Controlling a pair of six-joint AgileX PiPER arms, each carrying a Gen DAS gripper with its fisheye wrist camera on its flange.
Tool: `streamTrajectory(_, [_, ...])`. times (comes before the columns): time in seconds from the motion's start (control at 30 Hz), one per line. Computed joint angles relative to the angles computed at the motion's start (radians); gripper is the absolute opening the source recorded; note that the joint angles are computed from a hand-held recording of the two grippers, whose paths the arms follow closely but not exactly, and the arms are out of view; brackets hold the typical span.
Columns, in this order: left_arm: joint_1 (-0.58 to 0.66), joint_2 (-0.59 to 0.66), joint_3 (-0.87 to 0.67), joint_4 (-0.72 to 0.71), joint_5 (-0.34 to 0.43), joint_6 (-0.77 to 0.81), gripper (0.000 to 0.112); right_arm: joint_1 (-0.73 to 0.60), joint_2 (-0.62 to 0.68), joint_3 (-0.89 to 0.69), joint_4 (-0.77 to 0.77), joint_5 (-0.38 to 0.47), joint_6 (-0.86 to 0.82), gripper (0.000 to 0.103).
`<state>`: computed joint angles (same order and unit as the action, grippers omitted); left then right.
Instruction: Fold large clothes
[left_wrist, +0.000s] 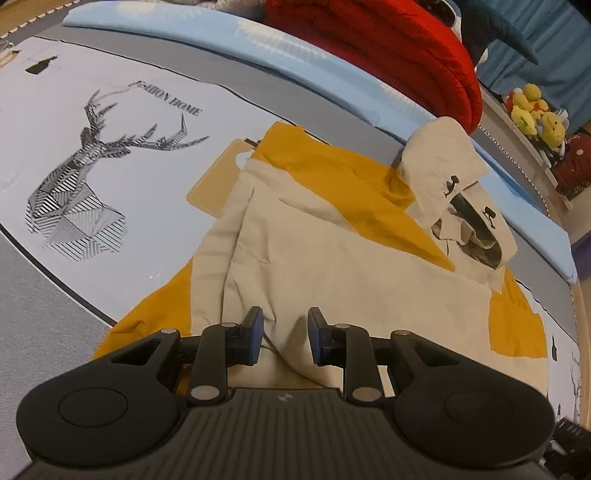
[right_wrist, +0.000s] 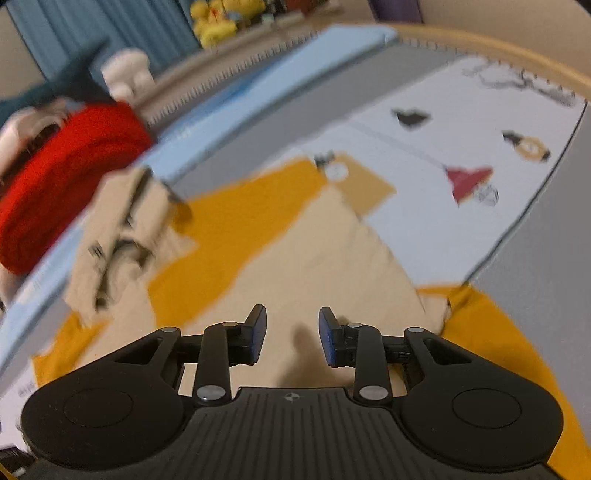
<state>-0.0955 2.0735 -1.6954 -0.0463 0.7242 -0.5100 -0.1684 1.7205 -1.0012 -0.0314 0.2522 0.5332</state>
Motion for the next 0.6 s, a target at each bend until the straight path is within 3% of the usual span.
streamTrajectory(0.1, [-0.017,-0.022,0.014,0.086,-0.018,-0.057,0.027,0.008,0.033,-0.032,-0.031,0.068,0.04,0.033])
streamTrajectory(0.2, [-0.025,-0.024,0.017,0.121,-0.041,-0.053,0.027,0.018,0.033,-0.032,-0.067,0.078,0.065,0.033])
streamTrajectory(0.33, [0.002,0.022,-0.029,0.023,0.022,0.001,0.027,0.043,0.035,-0.042,-0.162,0.091,0.136,0.036])
streamTrajectory(0.43, [0.0,0.039,-0.054,0.043,0.07,-0.018,0.027,0.067,0.035,-0.054,-0.267,0.11,0.203,0.036])
streamTrajectory(0.6, [-0.028,0.0,-0.013,0.1,-0.005,-0.003,0.027,0.105,0.011,-0.05,-0.428,0.118,0.303,0.037])
